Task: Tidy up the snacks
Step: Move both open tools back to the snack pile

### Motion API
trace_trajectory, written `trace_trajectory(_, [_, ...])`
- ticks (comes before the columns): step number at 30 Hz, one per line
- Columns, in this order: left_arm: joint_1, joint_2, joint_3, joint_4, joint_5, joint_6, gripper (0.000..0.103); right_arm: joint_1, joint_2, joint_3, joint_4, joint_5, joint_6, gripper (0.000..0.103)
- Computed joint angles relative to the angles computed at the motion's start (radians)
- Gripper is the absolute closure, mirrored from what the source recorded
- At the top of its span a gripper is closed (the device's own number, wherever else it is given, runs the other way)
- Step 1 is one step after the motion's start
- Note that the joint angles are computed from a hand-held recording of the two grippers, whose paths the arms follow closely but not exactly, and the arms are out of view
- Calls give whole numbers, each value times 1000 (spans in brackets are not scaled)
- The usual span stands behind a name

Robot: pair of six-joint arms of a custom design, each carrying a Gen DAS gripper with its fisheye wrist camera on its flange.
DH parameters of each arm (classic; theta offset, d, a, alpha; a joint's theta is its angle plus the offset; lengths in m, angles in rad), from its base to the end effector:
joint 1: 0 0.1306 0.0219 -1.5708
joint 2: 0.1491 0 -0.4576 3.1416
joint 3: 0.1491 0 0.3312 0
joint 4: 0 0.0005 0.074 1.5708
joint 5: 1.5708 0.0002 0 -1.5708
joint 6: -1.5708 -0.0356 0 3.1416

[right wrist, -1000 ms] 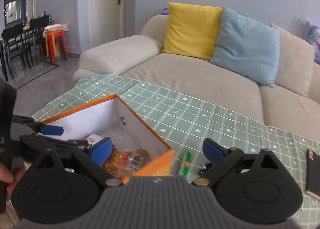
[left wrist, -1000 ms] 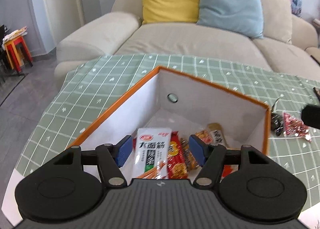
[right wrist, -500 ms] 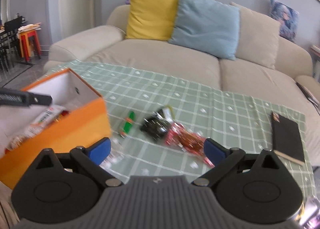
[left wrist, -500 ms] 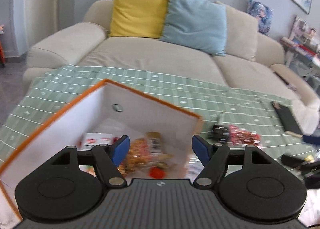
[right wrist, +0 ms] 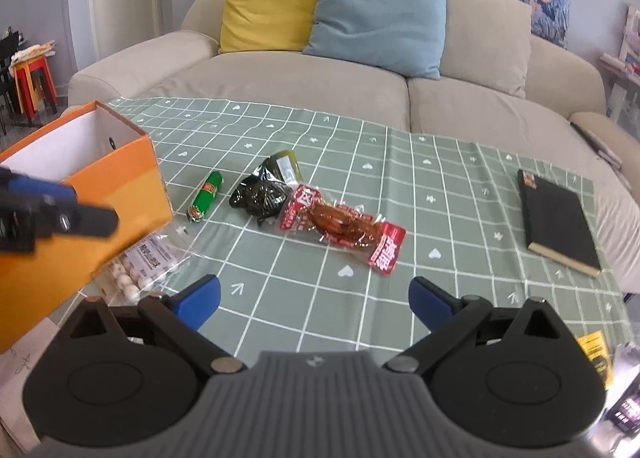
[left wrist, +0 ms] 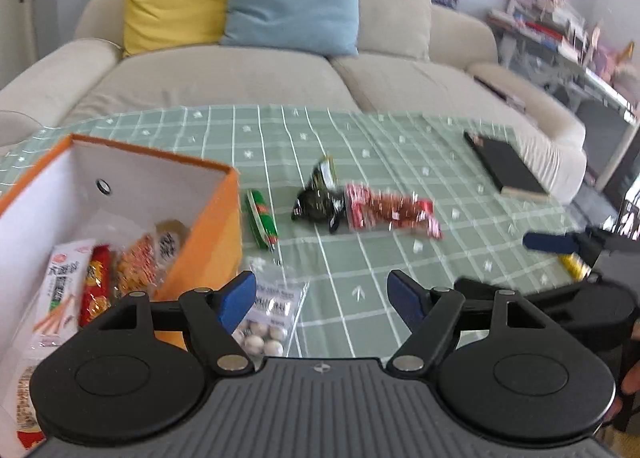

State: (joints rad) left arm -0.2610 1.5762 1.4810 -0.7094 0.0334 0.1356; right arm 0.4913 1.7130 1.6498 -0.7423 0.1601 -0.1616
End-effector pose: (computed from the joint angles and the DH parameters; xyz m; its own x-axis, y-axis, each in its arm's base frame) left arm 0.4806 -0.1301 0.4722 -0.7277 0.0545 -0.6838 0.1836 0.9759 -0.1176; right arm 0.4961 0.2584 0.4692 -0.6869 -0.1874 -0.7022 -0.2612 0.9653 -0.0020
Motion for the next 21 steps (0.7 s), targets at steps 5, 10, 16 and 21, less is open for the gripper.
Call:
trace_trajectory(5, [-8,34,-17,-34,-66,-13,16,-12,12,-19,13,-40,-55,6])
trace_trajectory(10, [-38,60,-20,-38,-146,-93,15,-14,35,-18,4,-79,-109,6])
trace_trajectory(16, [-78,125,13,-62,-277,-170,17,-10,60,-9,-2,-75,-101,6])
trace_trajectory(21, [-85,159,25,-68,-310,-193,21,-21,79,-8,-1,-74,-84,6])
